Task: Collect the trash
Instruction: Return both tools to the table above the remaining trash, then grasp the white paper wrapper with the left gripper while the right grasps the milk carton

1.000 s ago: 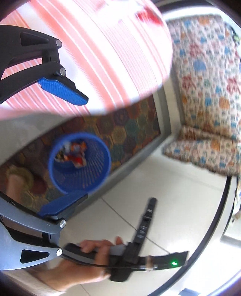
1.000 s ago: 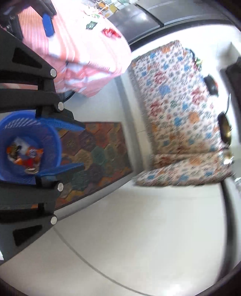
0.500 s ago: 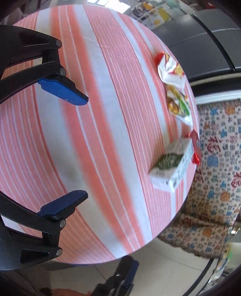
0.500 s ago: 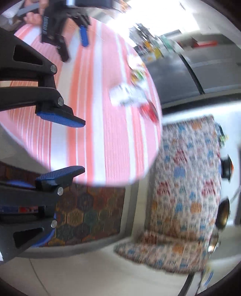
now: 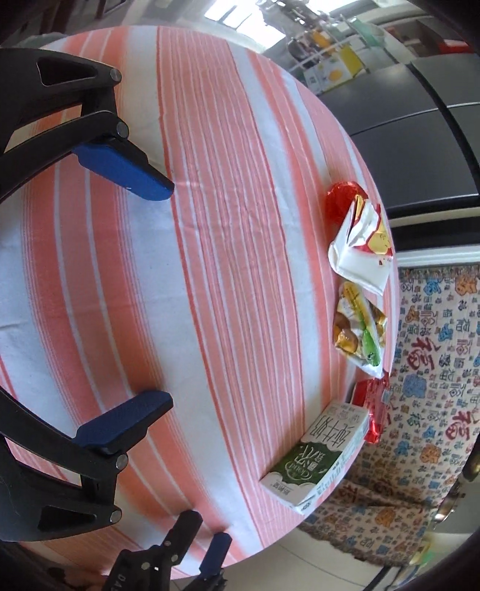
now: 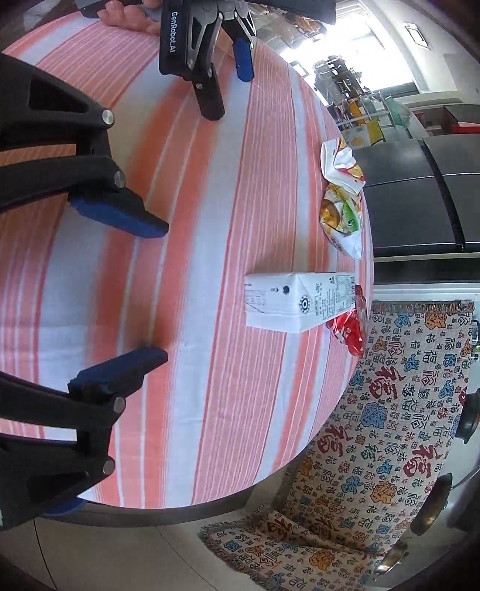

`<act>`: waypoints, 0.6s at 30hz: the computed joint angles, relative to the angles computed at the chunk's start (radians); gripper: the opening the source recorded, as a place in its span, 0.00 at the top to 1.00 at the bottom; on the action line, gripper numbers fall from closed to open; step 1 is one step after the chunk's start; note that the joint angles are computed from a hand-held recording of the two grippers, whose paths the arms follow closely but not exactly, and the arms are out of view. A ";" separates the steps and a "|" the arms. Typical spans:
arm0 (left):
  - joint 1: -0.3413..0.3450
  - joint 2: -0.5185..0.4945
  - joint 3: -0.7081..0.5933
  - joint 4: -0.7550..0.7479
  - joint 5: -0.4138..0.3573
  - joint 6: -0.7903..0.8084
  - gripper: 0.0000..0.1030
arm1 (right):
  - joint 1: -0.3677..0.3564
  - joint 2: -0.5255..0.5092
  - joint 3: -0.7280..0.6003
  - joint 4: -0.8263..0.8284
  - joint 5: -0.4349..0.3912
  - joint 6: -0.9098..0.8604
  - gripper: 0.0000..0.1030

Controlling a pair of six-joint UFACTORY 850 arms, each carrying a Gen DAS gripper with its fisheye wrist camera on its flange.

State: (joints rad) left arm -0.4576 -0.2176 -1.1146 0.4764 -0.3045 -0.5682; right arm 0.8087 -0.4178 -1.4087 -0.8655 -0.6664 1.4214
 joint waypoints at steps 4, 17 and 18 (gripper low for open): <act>0.003 -0.011 -0.012 -0.013 0.001 0.013 0.00 | -0.011 -0.029 -0.033 -0.002 -0.009 0.005 0.32; 0.136 -0.167 -0.293 -0.537 -0.007 0.368 0.20 | -0.017 -0.046 -0.049 -0.006 -0.008 0.013 0.28; 0.142 -0.183 -0.309 -0.583 -0.018 0.400 0.22 | -0.017 -0.046 -0.050 -0.007 -0.009 0.013 0.28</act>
State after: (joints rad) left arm -0.3156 -0.4004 -1.4239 -0.1062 -0.3225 -0.1683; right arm 0.7917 -0.4642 -1.4588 -0.8723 -0.6750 1.4345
